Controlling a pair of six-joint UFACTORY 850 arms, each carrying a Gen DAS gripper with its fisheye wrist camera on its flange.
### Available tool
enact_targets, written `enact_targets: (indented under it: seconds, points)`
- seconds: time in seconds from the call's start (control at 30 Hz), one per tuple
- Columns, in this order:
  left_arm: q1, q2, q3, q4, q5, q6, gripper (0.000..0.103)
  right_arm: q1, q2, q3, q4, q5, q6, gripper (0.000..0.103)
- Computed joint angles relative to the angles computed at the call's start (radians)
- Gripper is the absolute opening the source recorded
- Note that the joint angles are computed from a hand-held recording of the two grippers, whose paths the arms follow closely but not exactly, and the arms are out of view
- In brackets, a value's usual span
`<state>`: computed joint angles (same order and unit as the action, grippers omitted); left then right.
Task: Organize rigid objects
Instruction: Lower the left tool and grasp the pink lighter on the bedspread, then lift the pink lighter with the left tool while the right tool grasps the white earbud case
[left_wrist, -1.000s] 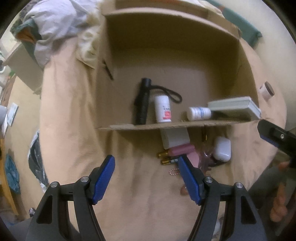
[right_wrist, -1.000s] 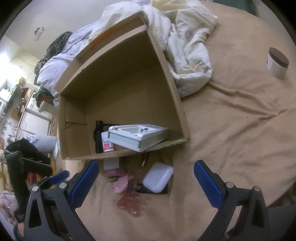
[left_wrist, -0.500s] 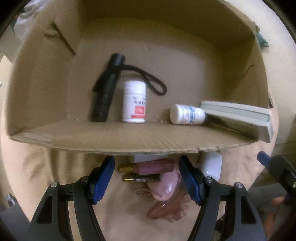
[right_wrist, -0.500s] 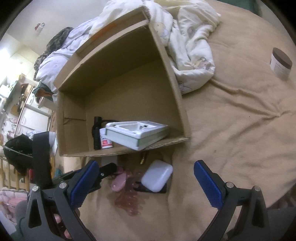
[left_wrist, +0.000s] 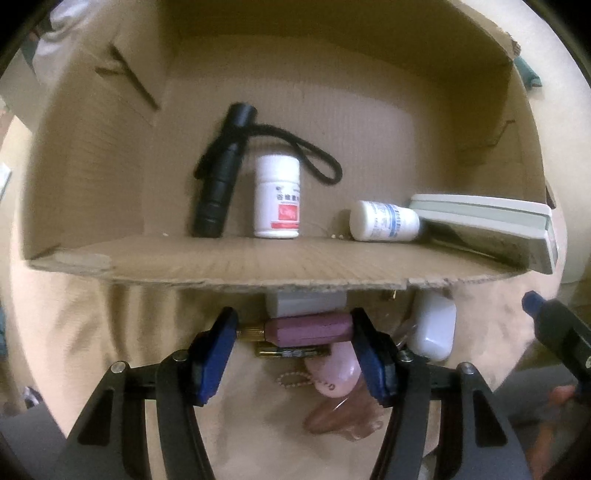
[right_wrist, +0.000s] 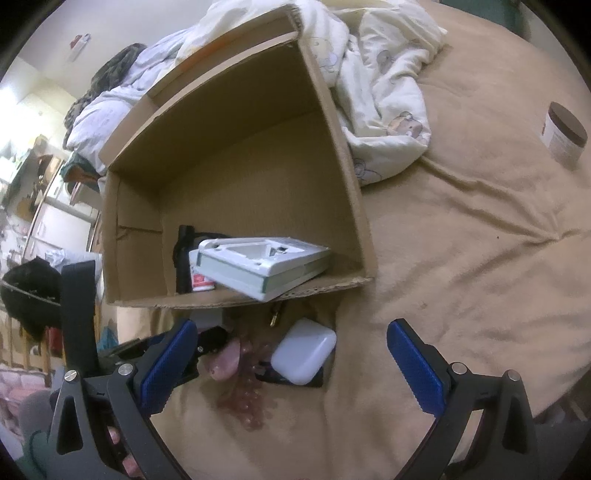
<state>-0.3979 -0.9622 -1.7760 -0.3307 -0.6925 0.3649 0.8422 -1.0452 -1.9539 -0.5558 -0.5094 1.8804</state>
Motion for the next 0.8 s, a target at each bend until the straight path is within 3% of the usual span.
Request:
enact_targets:
  seconds: [0.2, 0.37, 0.47, 0.57, 0.67, 0.73, 0.8]
  points:
    - [-0.009, 0.109, 0.111, 0.075, 0.101, 0.003, 0.059, 0.003, 0.017, 0.029, -0.012, -0.004, 0.015, 0.103]
    - [0.007, 0.18, 0.157, 0.118, 0.125, 0.027, 0.059, -0.01, 0.007, 0.032, 0.104, 0.014, -0.08, 0.103]
    - [0.012, 0.242, 0.216, 0.172, 0.189, 0.023, 0.059, -0.015, -0.008, 0.013, 0.136, 0.001, -0.113, 0.103]
    - [0.038, 0.262, 0.213, 0.171, 0.184, 0.053, 0.059, -0.026, -0.012, 0.029, 0.214, 0.064, -0.145, 0.103]
    - [0.058, 0.265, 0.228, 0.168, 0.217, 0.067, 0.059, -0.045, -0.004, 0.085, 0.432, 0.187, -0.245, 0.102]
    - [0.058, 0.252, 0.228, 0.18, 0.232, 0.039, 0.059, -0.051, -0.002, 0.11, 0.528, 0.244, -0.302, 0.071]
    - [0.068, 0.227, 0.202, 0.134, 0.194, 0.048, 0.059, -0.054, -0.006, 0.111, 0.556, 0.256, -0.316, 0.061]
